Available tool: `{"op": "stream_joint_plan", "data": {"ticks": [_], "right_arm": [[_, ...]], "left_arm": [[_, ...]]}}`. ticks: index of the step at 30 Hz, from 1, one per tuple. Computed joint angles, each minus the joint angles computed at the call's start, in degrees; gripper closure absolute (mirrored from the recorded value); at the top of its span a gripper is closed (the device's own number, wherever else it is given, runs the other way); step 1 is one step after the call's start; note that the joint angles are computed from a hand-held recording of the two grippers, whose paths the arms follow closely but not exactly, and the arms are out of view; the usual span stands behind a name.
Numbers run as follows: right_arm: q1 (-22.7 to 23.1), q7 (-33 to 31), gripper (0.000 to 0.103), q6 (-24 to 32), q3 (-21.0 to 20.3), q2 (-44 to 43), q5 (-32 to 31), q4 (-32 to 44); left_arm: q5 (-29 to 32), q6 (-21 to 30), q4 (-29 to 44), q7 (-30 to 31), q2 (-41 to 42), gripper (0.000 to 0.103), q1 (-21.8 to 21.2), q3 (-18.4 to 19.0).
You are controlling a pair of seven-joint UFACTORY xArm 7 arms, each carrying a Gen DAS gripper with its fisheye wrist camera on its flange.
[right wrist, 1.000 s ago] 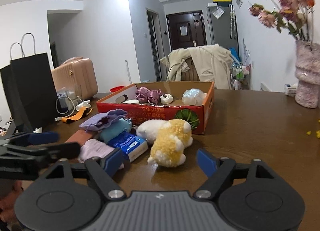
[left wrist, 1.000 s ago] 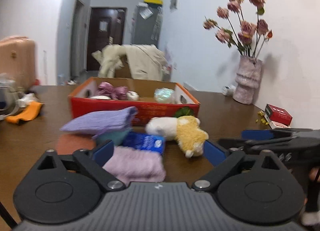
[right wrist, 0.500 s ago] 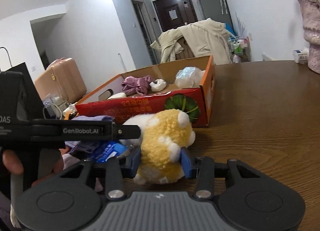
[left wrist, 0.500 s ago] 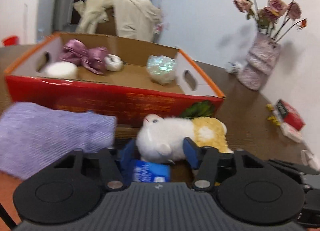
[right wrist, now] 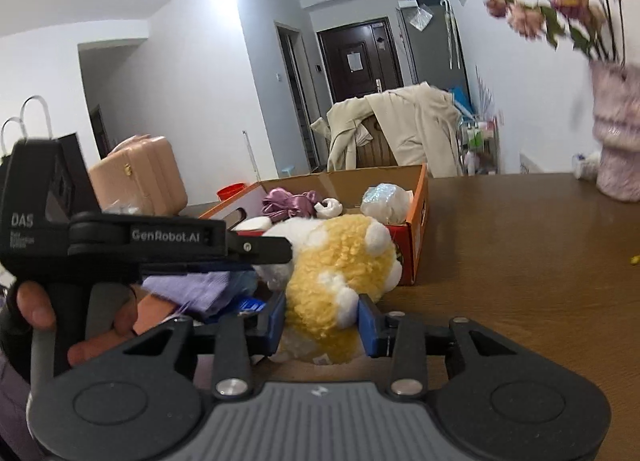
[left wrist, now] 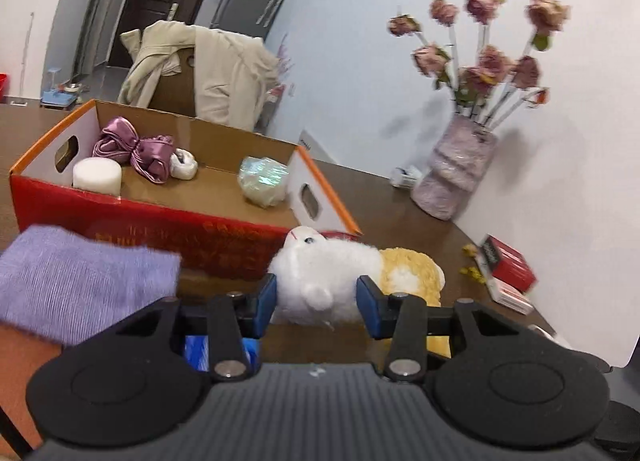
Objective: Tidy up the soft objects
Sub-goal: 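Grasp the yellow-white plush alpaca with both tools and lift it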
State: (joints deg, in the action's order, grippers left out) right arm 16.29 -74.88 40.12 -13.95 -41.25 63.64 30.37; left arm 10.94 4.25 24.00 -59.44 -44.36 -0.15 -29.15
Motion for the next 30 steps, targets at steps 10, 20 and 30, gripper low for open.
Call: {"op": "stream_joint_plan", "data": {"ticks": [10, 20, 30], "right_arm": [[-10.77, 17.12, 0.066, 8.19, 0.31, -20.52, -18.96, -14.33], [-6.22, 21.21, 0.056, 21.90, -6.81, -39.67, -19.51, -17.20], [-1.60, 30.69, 0.042, 4.32, 4.14, -28.14, -22.80, -15.09]], "left_arm": [[-3.25, 5.58, -6.84, -4.28, -3.90, 0.054, -14.18, 1.71], [-0.53, 34.55, -12.29, -6.89, -40.92, 0.038, -23.52, -0.42], [-5.88, 38.19, -16.06, -16.83, -44.64, 0.027, -32.30, -5.97]]}}
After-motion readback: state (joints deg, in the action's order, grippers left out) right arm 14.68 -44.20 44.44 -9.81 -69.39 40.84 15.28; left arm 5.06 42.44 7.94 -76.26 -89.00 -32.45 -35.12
